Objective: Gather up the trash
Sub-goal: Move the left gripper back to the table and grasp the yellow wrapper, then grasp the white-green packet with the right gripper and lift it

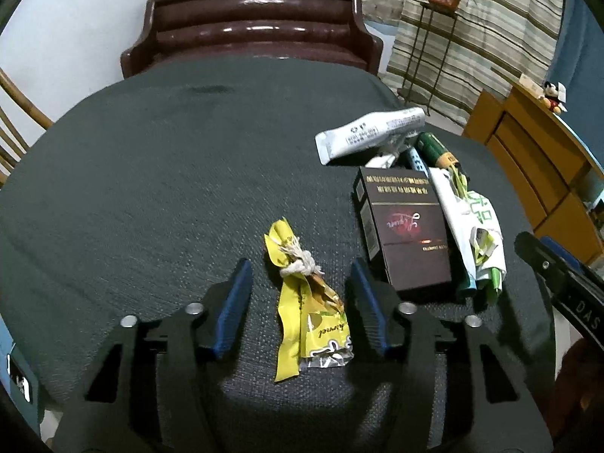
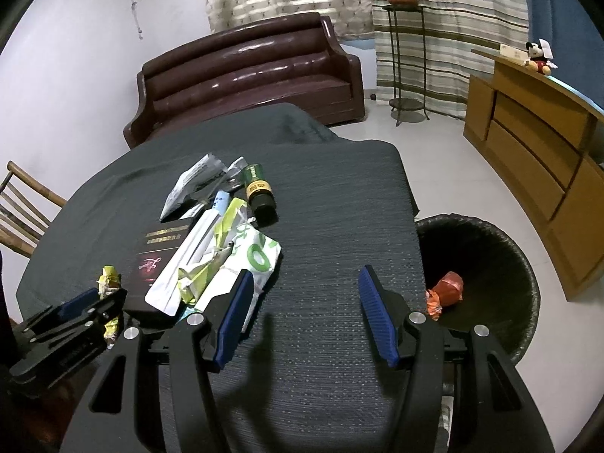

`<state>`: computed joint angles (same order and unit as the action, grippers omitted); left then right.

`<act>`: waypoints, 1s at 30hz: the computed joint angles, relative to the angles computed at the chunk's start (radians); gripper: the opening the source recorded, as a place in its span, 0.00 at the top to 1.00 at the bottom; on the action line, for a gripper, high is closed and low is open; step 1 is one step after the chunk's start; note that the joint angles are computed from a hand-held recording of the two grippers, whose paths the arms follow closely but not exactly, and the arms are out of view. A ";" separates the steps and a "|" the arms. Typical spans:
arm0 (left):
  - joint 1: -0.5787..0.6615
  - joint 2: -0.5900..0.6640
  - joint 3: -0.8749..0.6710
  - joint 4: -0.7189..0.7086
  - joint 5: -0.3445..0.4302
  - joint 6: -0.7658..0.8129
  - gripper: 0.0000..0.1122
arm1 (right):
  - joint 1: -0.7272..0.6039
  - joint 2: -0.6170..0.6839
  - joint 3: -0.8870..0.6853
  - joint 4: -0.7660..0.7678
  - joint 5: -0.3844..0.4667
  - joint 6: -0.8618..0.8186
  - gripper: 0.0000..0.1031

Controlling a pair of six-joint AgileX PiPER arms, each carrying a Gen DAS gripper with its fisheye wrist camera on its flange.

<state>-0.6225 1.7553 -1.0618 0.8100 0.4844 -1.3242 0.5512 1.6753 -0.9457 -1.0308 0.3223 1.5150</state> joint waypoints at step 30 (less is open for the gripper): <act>0.095 -0.080 0.086 0.077 -0.090 0.031 0.75 | 0.047 0.100 -0.150 0.204 0.061 -0.189 0.45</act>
<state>-0.5278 1.6754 -0.9761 0.8868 0.3943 -1.2928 0.5979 1.7749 -1.0952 -0.8273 0.3835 1.3265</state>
